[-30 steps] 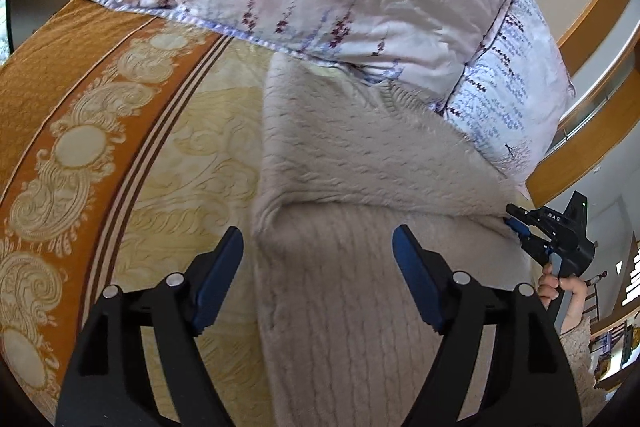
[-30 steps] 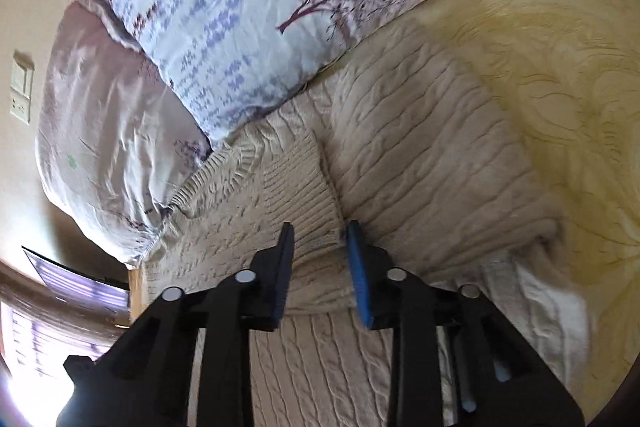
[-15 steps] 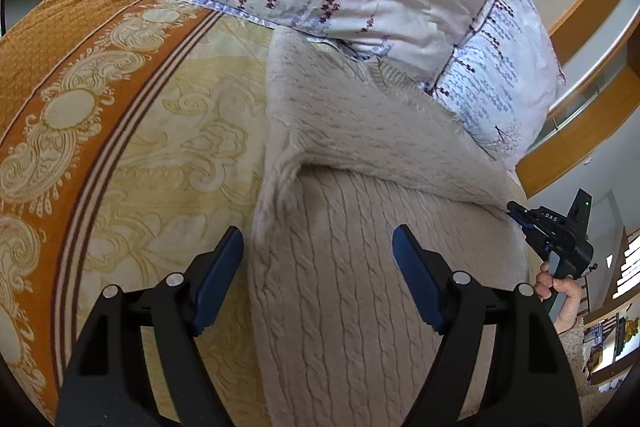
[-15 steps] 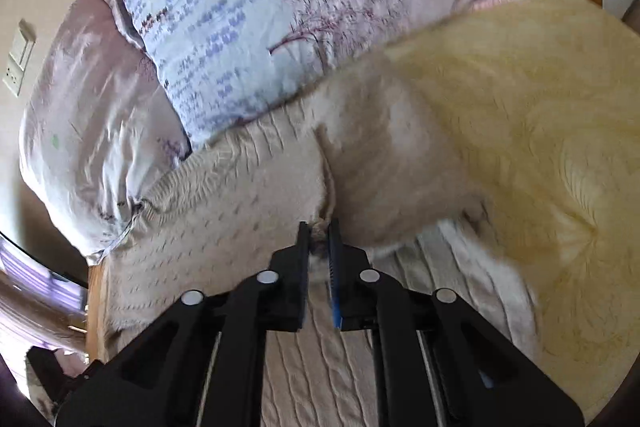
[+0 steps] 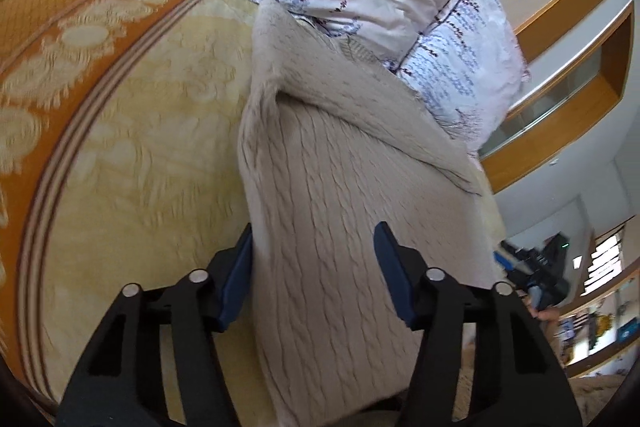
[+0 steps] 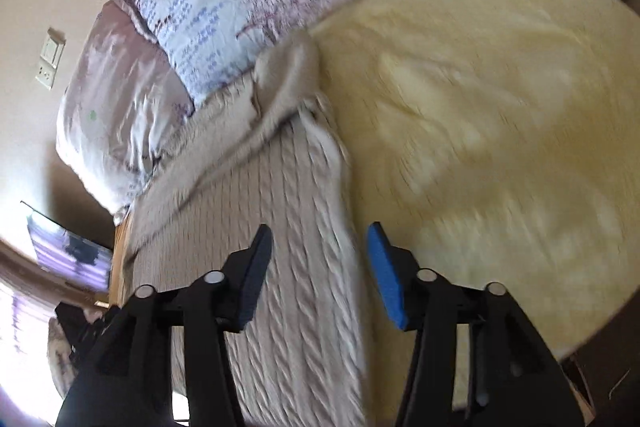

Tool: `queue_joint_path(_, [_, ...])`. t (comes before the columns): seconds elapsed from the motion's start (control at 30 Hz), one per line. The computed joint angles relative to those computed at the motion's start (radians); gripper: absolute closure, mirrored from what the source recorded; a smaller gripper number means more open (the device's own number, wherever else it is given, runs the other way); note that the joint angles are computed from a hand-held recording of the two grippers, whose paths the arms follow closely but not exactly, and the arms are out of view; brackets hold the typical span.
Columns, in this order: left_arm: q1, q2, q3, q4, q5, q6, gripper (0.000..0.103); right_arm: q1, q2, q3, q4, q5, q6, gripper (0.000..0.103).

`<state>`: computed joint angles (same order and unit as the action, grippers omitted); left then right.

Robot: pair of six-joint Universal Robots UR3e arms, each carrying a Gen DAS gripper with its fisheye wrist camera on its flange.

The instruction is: Fold small clothes

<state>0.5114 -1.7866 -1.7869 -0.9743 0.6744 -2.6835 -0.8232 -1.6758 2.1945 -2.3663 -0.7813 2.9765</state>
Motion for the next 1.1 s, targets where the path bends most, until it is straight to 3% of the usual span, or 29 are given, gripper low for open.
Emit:
queue_joint_path(0.1, [0.046,0.056,-0.072,-0.113,-0.063,0.100,0.056,-0.072,-0.065,0.051,0.194,0.088,-0.172,0.062])
queue_joint_path(0.23, [0.104,0.132,-0.131,-0.323,-0.126,0.279,0.061,-0.164,-0.152,0.065,0.581,0.179,-0.487,0.066])
queue_joint_path(0.33, [0.148,0.178,-0.142,-0.545,-0.149,0.471,0.061,-0.226,-0.193,0.040,0.891,0.183,-0.758,0.066])
queue_joint_path(0.47, [0.197,0.211,-0.148,-0.765,-0.136,0.666,0.061,-0.314,-0.187,0.003,1.192,0.136,-1.039,0.066])
queue_joint_path(0.6, [0.232,0.258,-0.188,-0.850,-0.085,0.763,0.062,-0.334,-0.209,0.028,1.212,0.062,-1.096,0.066])
queue_joint_path(0.8, [0.226,0.263,-0.255,-0.752,-0.051,0.697,0.062,-0.251,-0.145,0.094,1.025,0.072,-1.003,0.070])
queue_joint_path(0.87, [0.212,0.254,-0.253,-0.736,-0.039,0.683,0.069,-0.225,-0.155,0.099,0.999,0.086,-1.004,0.091])
queue_joint_path(0.93, [0.193,0.246,-0.238,-0.735,-0.019,0.684,0.087,-0.228,-0.199,0.088,1.042,0.108,-1.052,0.093])
queue_joint_path(0.97, [0.189,0.246,-0.227,-0.745,-0.014,0.692,0.090,-0.238,-0.218,0.078,1.079,0.120,-1.085,0.094])
queue_joint_path(1.1, [0.194,0.253,-0.181,-0.802,-0.036,0.735,0.095,-0.295,-0.304,0.029,1.248,0.190,-1.214,0.094])
